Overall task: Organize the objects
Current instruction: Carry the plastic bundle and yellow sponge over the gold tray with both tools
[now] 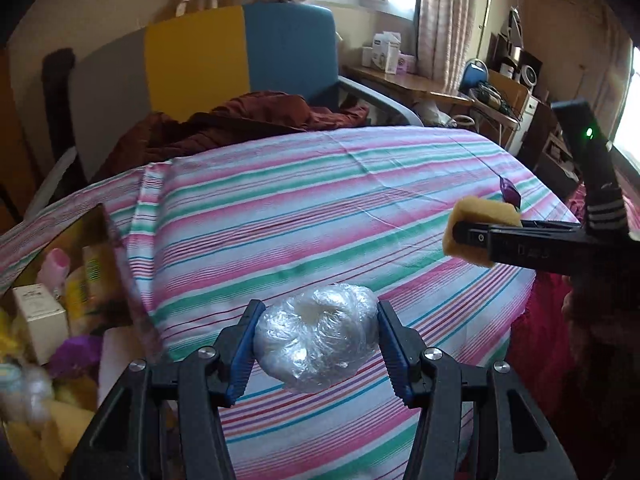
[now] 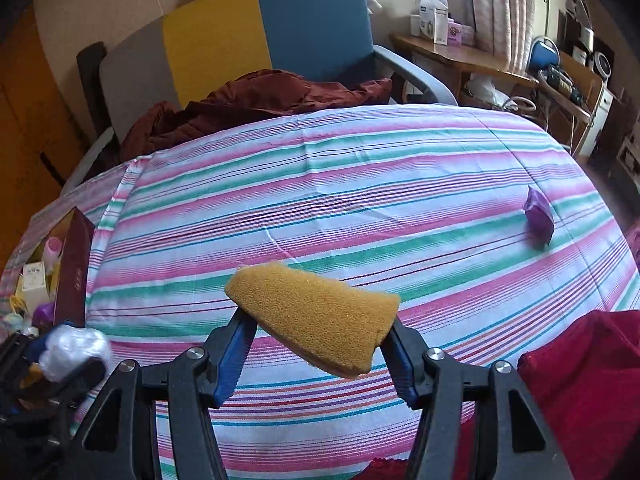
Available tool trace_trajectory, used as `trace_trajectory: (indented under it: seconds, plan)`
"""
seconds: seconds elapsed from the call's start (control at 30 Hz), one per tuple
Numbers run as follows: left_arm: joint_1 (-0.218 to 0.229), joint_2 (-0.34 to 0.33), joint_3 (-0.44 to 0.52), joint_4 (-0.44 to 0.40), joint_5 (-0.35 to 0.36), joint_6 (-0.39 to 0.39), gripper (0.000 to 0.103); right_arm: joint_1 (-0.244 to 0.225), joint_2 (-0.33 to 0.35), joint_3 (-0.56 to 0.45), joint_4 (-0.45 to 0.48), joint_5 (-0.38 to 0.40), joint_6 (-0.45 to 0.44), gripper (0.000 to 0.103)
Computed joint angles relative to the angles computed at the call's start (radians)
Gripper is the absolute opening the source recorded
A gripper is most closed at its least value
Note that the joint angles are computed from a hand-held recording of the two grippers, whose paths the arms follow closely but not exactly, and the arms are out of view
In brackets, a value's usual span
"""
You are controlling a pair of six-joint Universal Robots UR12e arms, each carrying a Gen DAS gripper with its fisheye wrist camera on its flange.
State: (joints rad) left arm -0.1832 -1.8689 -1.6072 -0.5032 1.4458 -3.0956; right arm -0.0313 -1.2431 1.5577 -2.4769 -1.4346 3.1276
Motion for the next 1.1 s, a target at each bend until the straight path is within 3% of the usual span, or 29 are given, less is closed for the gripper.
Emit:
trace_trajectory:
  seconds: [0.27,0.57,0.77,1.1]
  plan:
    - [0.049,0.068,-0.076,0.073,0.073,-0.061,0.057,0.011,0.003,-0.003,0.004,-0.025,-0.031,0.061]
    - [0.103,0.127,-0.153,0.141,0.164,-0.129,0.057,0.049,0.003,-0.019,0.035,-0.062,-0.137,0.061]
    - [0.134,0.156,-0.196,0.152,0.186,-0.168,0.057,0.085,-0.006,-0.031,0.045,0.007,-0.166,0.061]
    - [0.188,0.2,-0.257,0.149,0.212,-0.23,0.057,0.155,0.001,-0.071,0.1,0.217,-0.197,0.061]
